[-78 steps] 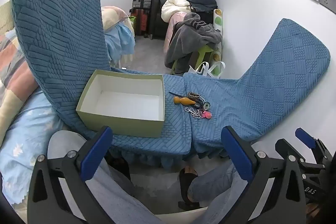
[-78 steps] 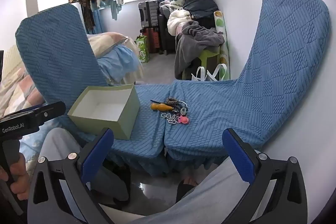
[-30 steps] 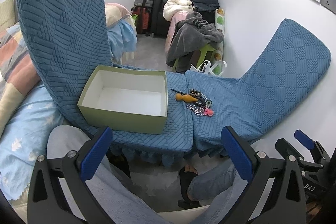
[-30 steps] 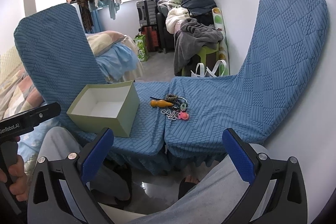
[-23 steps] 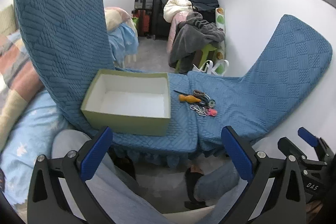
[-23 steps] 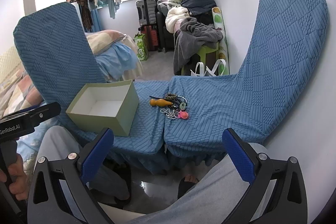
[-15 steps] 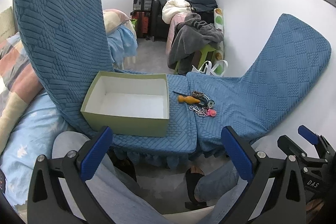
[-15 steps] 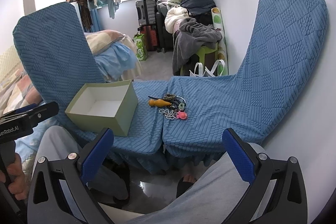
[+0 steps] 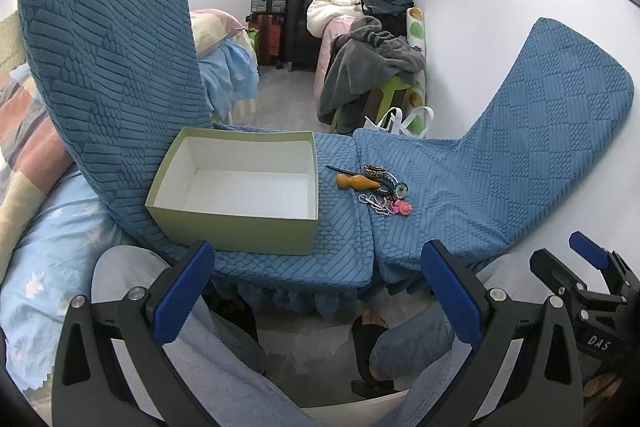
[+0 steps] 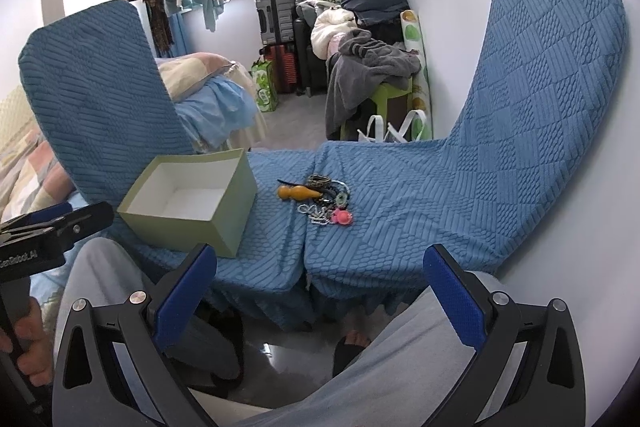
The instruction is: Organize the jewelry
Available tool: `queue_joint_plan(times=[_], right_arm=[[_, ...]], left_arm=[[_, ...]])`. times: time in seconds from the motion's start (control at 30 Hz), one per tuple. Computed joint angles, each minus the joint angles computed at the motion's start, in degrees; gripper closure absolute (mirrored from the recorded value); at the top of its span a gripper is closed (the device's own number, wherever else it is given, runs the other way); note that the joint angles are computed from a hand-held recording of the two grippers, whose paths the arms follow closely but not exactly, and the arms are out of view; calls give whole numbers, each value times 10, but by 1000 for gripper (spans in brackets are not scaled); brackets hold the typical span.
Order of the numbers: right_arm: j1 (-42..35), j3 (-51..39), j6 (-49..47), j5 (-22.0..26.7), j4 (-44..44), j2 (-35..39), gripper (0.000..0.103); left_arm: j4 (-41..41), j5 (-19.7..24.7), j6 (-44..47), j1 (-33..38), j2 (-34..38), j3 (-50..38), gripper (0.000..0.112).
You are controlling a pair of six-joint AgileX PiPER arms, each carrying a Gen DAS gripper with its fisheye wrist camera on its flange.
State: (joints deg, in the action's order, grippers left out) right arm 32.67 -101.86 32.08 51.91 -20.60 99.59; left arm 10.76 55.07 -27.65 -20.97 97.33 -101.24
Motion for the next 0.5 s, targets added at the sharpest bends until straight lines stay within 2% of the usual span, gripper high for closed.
queue_joint_plan(times=[0.5], right_arm=[[-25,4,-15,-10,16,16,0]], left_arm=[[-19,11,13,0,49,-44,10]])
